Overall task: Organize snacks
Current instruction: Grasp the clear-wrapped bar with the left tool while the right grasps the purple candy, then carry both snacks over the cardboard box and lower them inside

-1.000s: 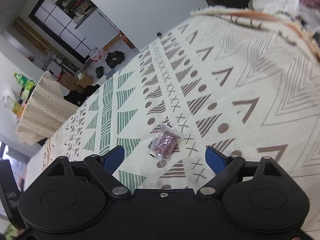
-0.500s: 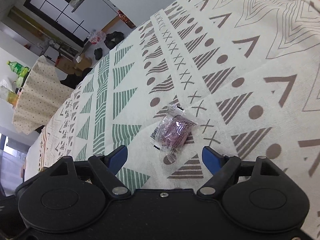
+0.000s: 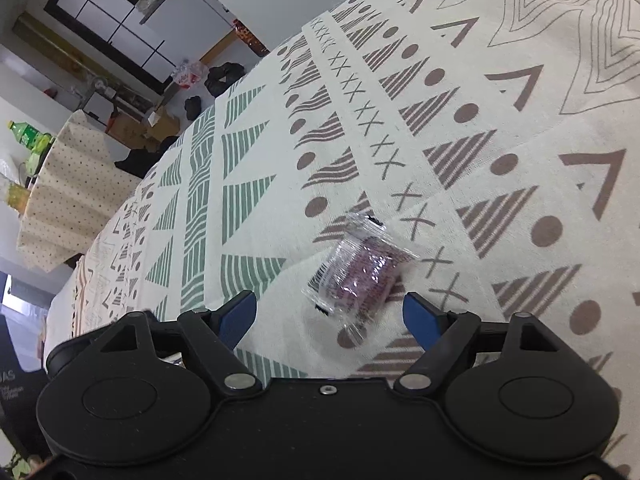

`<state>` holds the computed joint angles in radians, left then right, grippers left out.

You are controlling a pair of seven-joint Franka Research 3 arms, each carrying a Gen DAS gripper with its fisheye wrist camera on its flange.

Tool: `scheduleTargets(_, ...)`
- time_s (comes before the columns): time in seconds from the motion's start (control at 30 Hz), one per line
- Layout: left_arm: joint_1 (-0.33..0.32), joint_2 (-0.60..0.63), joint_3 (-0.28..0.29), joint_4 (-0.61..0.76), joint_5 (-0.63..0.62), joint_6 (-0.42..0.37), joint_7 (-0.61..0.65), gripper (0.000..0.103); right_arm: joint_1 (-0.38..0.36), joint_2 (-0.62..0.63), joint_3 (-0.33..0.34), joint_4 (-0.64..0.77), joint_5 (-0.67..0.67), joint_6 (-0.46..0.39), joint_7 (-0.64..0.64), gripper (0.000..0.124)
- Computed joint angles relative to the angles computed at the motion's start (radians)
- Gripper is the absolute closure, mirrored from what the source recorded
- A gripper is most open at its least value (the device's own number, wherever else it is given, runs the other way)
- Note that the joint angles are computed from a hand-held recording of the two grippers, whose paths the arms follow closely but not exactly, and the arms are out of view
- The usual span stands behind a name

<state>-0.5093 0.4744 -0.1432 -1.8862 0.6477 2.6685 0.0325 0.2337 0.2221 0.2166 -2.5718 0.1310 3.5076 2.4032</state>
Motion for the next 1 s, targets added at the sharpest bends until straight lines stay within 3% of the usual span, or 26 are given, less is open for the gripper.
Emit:
scheduleTargets(0.17,0.003,0.012,-0.007,0.022,-0.015,-0.035,0.037,0.055,0.113,0.028,-0.07,0.028,0.154,0.02,-0.104,0.044)
scheduleTargets(0.2,0.004,0.007,-0.007,0.016,-0.016,-0.032,0.038,0.068,0.133,0.033,-0.081,0.034,0.186,0.023,-0.13,0.044)
scheduleTargets(0.3,0.026,-0.01,-0.022,-0.011,-0.041,0.002,0.067,0.079,0.195,0.042,-0.115,0.05,0.286,0.019,-0.22,0.047)
scheduleTargets(0.37,0.025,-0.024,-0.019,-0.027,-0.041,0.017,0.07,0.08,0.229,0.047,-0.132,0.058,0.351,0.021,-0.275,0.052)
scheduleTargets(0.47,0.024,-0.045,-0.017,-0.049,-0.034,0.041,0.068,0.082,0.312,0.045,-0.185,0.075,0.492,-0.006,-0.403,0.073)
scheduleTargets(0.5,0.021,-0.051,-0.016,-0.056,-0.03,0.049,0.065,0.082,0.313,0.041,-0.181,0.077,0.522,-0.018,-0.438,0.081)
scheduleTargets(0.57,0.013,-0.065,-0.01,-0.066,-0.012,0.059,0.053,0.082,0.237,0.025,-0.121,0.052,0.456,-0.015,-0.382,0.084)
scheduleTargets(0.63,0.007,-0.08,-0.005,-0.08,0.009,0.074,0.036,0.083,0.207,0.008,-0.095,0.037,0.431,-0.023,-0.362,0.088)
scheduleTargets(0.8,0.002,-0.133,0.006,-0.121,0.073,0.1,-0.019,0.083,0.186,-0.031,-0.07,0.007,0.382,-0.024,-0.332,0.09)
scheduleTargets(1.0,0.014,-0.214,-0.001,-0.179,0.171,0.098,-0.092,0.083,0.13,-0.079,-0.021,-0.026,0.215,0.039,-0.223,0.091)
